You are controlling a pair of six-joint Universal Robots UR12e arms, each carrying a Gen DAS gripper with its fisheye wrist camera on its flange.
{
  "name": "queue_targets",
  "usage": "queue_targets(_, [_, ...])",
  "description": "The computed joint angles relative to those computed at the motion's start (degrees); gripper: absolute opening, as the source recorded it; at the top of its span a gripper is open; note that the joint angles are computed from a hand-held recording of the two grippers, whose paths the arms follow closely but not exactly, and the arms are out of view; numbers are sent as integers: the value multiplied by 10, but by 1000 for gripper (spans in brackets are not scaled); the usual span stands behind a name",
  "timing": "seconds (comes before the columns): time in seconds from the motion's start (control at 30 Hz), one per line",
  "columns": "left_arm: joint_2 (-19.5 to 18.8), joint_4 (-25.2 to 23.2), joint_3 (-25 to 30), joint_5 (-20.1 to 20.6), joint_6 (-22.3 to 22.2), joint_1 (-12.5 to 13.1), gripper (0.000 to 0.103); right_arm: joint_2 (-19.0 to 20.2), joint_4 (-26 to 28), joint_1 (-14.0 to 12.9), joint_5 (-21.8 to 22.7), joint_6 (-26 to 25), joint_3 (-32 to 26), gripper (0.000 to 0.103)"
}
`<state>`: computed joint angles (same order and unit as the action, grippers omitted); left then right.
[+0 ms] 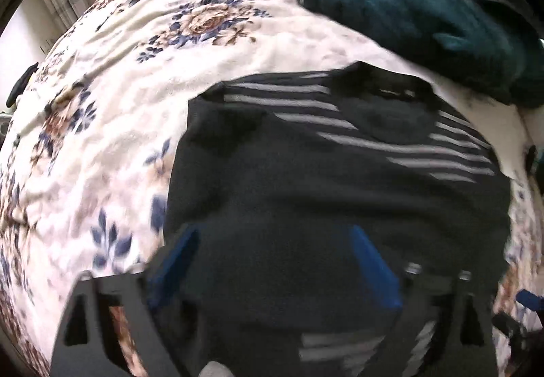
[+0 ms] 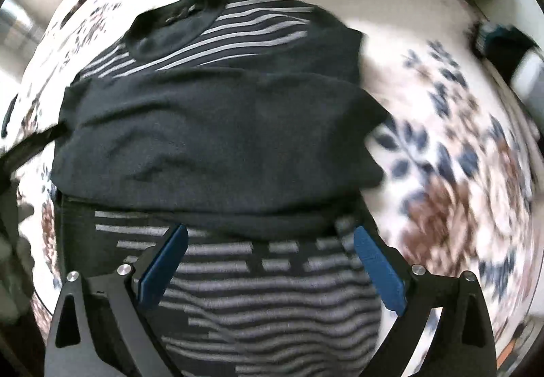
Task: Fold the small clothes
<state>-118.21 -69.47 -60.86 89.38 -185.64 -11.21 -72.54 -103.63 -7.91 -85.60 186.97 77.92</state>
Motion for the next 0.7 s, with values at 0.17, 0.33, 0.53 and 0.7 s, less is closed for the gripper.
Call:
queue_targets(0.17, [63,-4,-73,-23,0,-16,97,-35,17,-16,46,45,36,99])
queue_targets(0.33, [110,-60,-127,-52,-17,-54,97,-58,47,-56,79,19,56,99])
queue_targets(0.53, [132,-115,-146,-66,-76,-129,97,-57,91,-111,112,-73,44,99])
queue_targets(0.7, [135,-143,-163,-27,-116,-192,97,-44,135,-141,120,-176,21,99])
